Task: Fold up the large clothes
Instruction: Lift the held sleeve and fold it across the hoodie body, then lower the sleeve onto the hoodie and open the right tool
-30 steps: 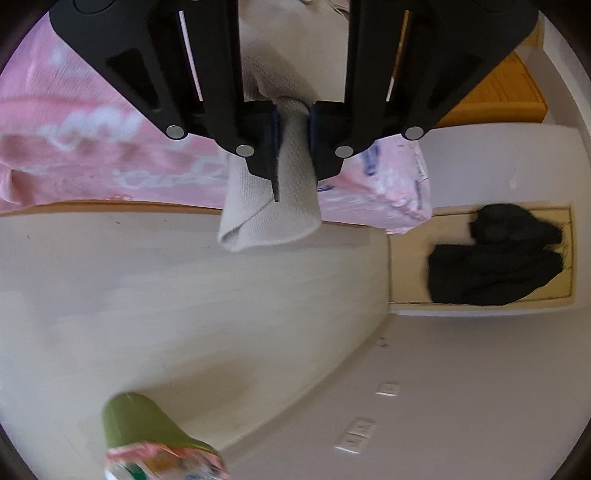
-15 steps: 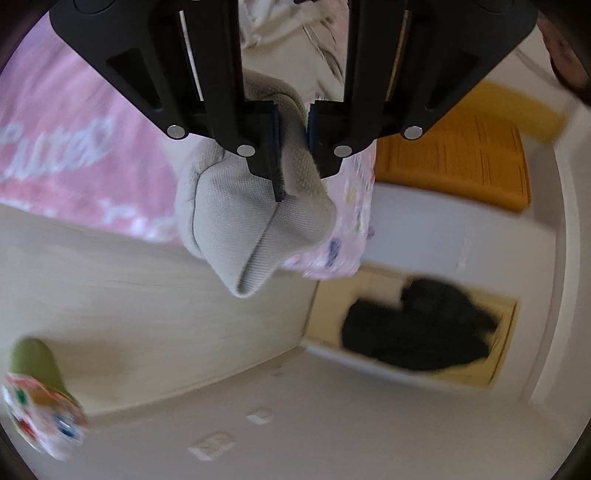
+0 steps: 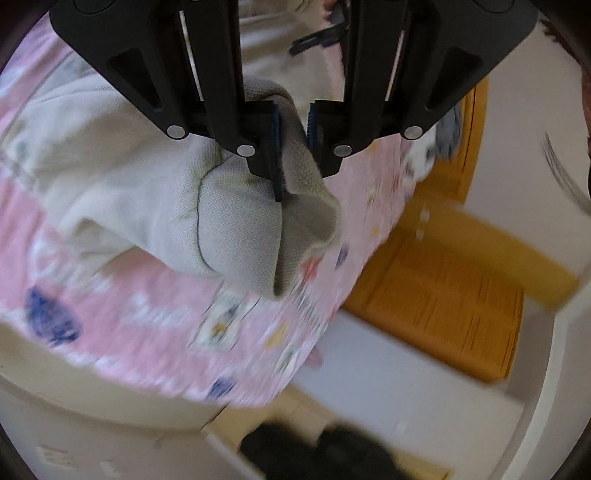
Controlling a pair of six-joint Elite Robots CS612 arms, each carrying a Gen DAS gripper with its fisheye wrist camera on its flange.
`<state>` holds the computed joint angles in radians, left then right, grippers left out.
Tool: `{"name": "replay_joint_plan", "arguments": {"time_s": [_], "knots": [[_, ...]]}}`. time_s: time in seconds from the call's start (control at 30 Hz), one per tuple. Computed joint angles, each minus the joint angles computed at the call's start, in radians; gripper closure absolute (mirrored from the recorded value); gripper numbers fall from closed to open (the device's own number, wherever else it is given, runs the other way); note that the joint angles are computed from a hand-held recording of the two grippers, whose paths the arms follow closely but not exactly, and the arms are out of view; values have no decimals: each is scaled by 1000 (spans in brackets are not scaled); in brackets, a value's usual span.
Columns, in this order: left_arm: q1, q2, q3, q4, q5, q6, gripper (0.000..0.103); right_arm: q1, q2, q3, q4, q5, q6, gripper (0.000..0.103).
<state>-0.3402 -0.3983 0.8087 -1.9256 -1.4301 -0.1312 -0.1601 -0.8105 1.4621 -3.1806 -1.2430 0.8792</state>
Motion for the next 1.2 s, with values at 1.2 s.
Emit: {"name": "replay_joint_plan", "arguments": {"time_s": [1.2], "knots": [[223, 21, -2, 24, -48, -133, 15, 320, 389, -639, 812, -41, -505, 90]]}}
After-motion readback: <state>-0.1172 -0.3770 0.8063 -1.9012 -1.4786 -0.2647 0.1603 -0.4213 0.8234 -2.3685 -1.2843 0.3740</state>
